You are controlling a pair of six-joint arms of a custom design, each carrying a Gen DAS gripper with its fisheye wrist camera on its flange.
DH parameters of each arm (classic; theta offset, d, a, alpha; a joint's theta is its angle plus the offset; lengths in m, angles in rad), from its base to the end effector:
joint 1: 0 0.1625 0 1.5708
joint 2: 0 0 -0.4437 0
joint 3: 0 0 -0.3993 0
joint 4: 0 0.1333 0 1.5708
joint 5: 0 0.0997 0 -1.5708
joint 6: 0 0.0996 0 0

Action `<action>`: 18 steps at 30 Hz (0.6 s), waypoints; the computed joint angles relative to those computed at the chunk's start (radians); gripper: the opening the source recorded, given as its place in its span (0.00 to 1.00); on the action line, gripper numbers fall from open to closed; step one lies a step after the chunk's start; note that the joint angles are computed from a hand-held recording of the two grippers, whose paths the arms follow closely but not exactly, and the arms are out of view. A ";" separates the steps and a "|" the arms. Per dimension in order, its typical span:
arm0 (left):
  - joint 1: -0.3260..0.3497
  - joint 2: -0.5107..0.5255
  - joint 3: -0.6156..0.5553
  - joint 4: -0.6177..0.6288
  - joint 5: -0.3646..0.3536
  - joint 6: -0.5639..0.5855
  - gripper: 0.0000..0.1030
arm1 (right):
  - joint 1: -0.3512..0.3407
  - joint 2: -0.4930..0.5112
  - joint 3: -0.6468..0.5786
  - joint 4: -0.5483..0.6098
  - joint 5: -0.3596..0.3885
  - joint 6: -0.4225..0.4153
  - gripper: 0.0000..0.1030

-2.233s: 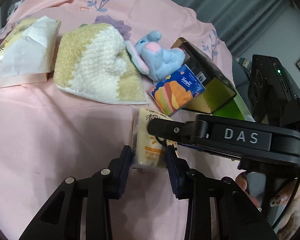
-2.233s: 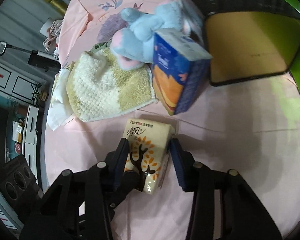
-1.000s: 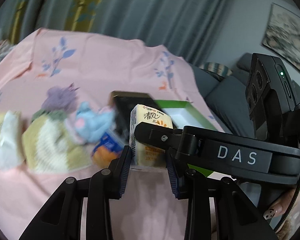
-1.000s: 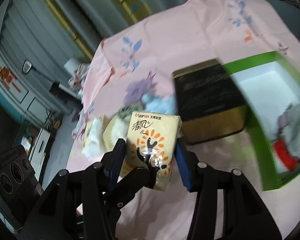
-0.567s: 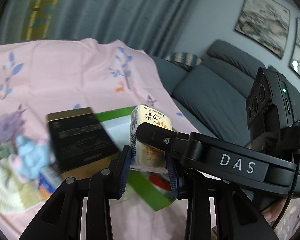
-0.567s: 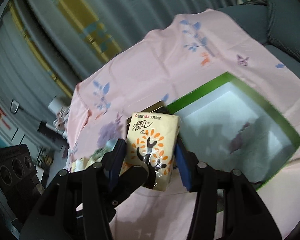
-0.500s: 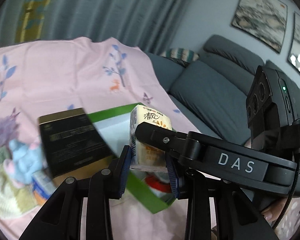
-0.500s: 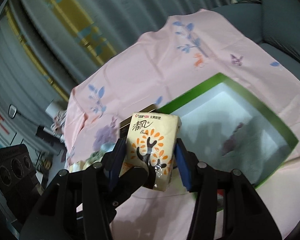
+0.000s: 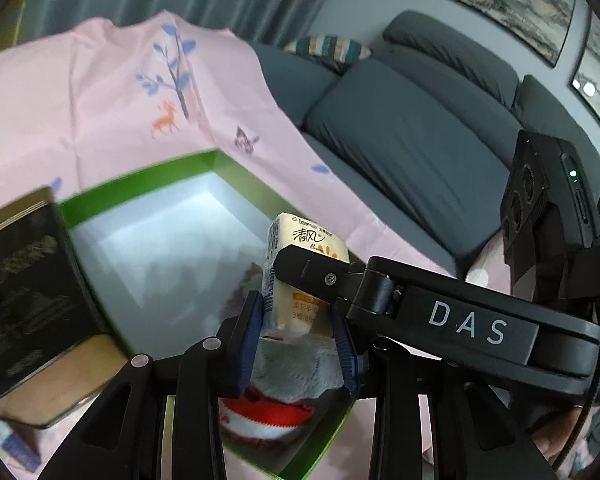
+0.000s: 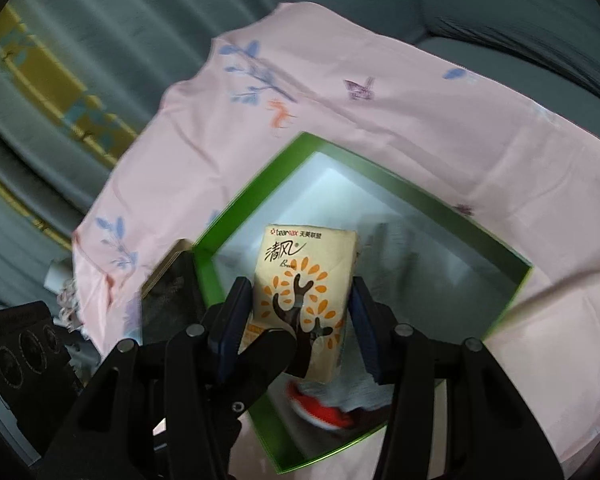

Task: Organize soft objects
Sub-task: 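Carry the tissue pack into the box and release it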

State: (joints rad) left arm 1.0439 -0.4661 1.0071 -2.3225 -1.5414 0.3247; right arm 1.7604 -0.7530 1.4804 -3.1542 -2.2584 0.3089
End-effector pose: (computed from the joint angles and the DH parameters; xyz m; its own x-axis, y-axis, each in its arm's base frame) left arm -0.3132 -0.8092 0.0798 -0.6649 0.7410 -0.0940 0.7427 0.6424 -0.1890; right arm 0.2093 -0.7189 0.2253 -0.8466 0.5054 0.1667 0.1405 0.5144 -0.8460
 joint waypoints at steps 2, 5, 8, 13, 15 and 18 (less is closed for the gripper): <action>0.000 0.017 -0.019 0.026 0.003 -0.004 0.34 | -0.009 -0.007 0.006 0.024 -0.013 0.031 0.48; -0.003 0.028 -0.031 0.053 0.017 -0.001 0.34 | -0.019 -0.016 0.013 0.052 -0.019 0.067 0.48; -0.005 0.036 -0.040 0.071 0.030 0.000 0.34 | -0.025 -0.021 0.016 0.069 -0.026 0.085 0.48; -0.005 0.059 -0.076 0.118 0.054 -0.011 0.34 | -0.036 -0.027 0.014 0.121 -0.027 0.123 0.48; -0.006 0.067 -0.089 0.136 0.065 -0.018 0.34 | -0.038 -0.027 0.007 0.149 -0.035 0.134 0.48; -0.007 0.070 -0.091 0.139 0.078 -0.017 0.34 | -0.034 -0.019 -0.009 0.176 -0.066 0.138 0.48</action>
